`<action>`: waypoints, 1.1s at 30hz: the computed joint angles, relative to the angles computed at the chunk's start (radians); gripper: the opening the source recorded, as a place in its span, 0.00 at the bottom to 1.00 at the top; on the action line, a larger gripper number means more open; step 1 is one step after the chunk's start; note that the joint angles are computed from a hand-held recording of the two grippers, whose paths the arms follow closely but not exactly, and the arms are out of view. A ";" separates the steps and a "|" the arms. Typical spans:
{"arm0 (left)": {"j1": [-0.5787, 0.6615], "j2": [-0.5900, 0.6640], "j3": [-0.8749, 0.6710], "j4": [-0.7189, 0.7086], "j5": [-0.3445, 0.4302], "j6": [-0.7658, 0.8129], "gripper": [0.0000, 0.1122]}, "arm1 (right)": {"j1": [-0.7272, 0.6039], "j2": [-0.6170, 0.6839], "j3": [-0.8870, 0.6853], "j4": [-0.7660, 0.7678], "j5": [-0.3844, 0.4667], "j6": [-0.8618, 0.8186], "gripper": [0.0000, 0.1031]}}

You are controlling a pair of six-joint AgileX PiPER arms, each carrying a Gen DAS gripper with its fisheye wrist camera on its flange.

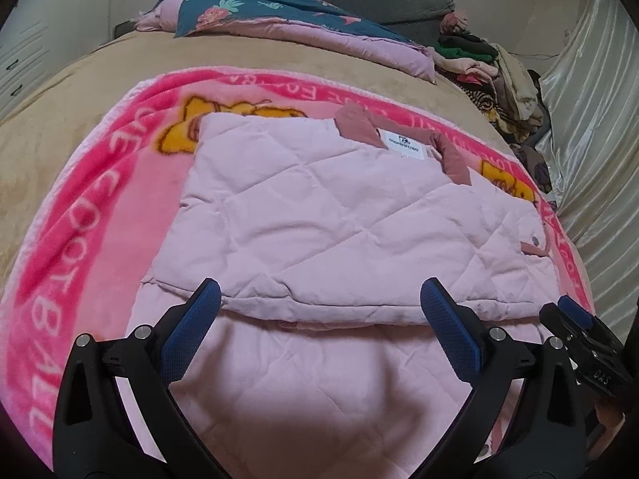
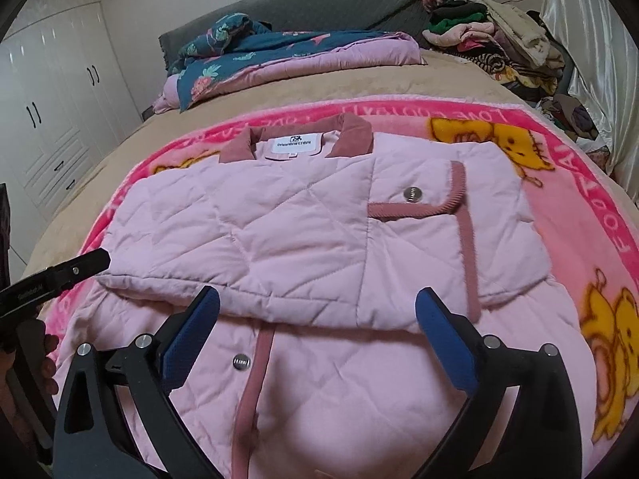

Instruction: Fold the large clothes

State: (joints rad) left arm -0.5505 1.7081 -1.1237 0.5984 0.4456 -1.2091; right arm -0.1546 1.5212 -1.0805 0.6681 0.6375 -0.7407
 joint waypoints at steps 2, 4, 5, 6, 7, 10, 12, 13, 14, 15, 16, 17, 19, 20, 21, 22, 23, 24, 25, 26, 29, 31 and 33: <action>-0.009 -0.017 0.010 0.014 0.004 -0.012 0.83 | -0.018 -0.019 0.009 0.017 0.016 -0.020 0.95; -0.018 -0.031 0.018 0.021 0.009 -0.017 0.83 | -0.037 -0.040 0.018 0.035 0.030 -0.039 0.95; -0.022 -0.040 0.019 0.019 0.013 -0.013 0.83 | -0.043 -0.050 0.021 0.040 0.037 -0.043 0.95; -0.027 -0.048 0.022 0.022 0.016 -0.017 0.83 | -0.053 -0.065 0.025 0.049 0.046 -0.051 0.95; -0.032 -0.055 0.026 0.029 0.019 -0.026 0.83 | -0.059 -0.073 0.026 0.052 0.051 -0.054 0.95; -0.049 -0.086 0.046 0.067 0.025 -0.071 0.83 | -0.090 -0.102 0.029 0.072 0.083 -0.079 0.95; -0.060 -0.108 0.063 0.093 0.032 -0.102 0.83 | -0.105 -0.119 0.031 0.075 0.094 -0.085 0.95; -0.067 -0.118 0.071 0.108 0.037 -0.121 0.83 | -0.116 -0.129 0.032 0.083 0.105 -0.094 0.95; -0.075 -0.133 0.085 0.130 0.040 -0.146 0.83 | -0.126 -0.137 0.032 0.086 0.114 -0.097 0.95; -0.081 -0.143 0.093 0.142 0.046 -0.165 0.83 | -0.137 -0.149 0.036 0.094 0.123 -0.106 0.95; -0.088 -0.156 0.104 0.157 0.052 -0.188 0.83 | -0.144 -0.156 0.038 0.099 0.130 -0.113 0.95; -0.094 -0.165 0.112 0.166 0.052 -0.202 0.83 | -0.151 -0.164 0.040 0.103 0.136 -0.117 0.95; -0.111 -0.185 0.128 0.190 0.067 -0.236 0.83 | -0.167 -0.182 0.045 0.119 0.152 -0.128 0.95; -0.121 -0.196 0.139 0.207 0.072 -0.261 0.83 | -0.175 -0.192 0.048 0.125 0.160 -0.132 0.95; -0.129 -0.208 0.150 0.219 0.074 -0.280 0.83 | -0.182 -0.202 0.050 0.130 0.168 -0.136 0.95; -0.139 -0.219 0.161 0.231 0.075 -0.301 0.83 | -0.187 -0.207 0.048 0.135 0.175 -0.139 0.95; -0.148 -0.225 0.166 0.238 0.079 -0.314 0.83 | -0.193 -0.213 0.049 0.139 0.181 -0.142 0.96; -0.159 -0.233 0.173 0.246 0.086 -0.329 0.83 | -0.199 -0.223 0.051 0.142 0.190 -0.146 0.96; -0.172 -0.242 0.179 0.256 0.095 -0.344 0.83 | -0.203 -0.229 0.052 0.144 0.197 -0.148 0.96; -0.185 -0.251 0.185 0.268 0.104 -0.362 0.83 | -0.210 -0.237 0.054 0.148 0.204 -0.152 0.96; -0.217 -0.280 0.208 0.299 0.123 -0.410 0.83 | -0.224 -0.254 0.057 0.157 0.224 -0.161 0.96; -0.236 -0.292 0.217 0.314 0.139 -0.436 0.83 | -0.236 -0.266 0.060 0.163 0.239 -0.170 0.96; -0.255 -0.306 0.226 0.329 0.156 -0.454 0.83 | -0.251 -0.278 0.065 0.170 0.250 -0.180 0.96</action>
State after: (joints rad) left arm -0.8051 1.4018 -0.8977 0.9279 0.6018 -1.6633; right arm -0.4051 1.2429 -1.0155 0.8383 0.8878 -0.9210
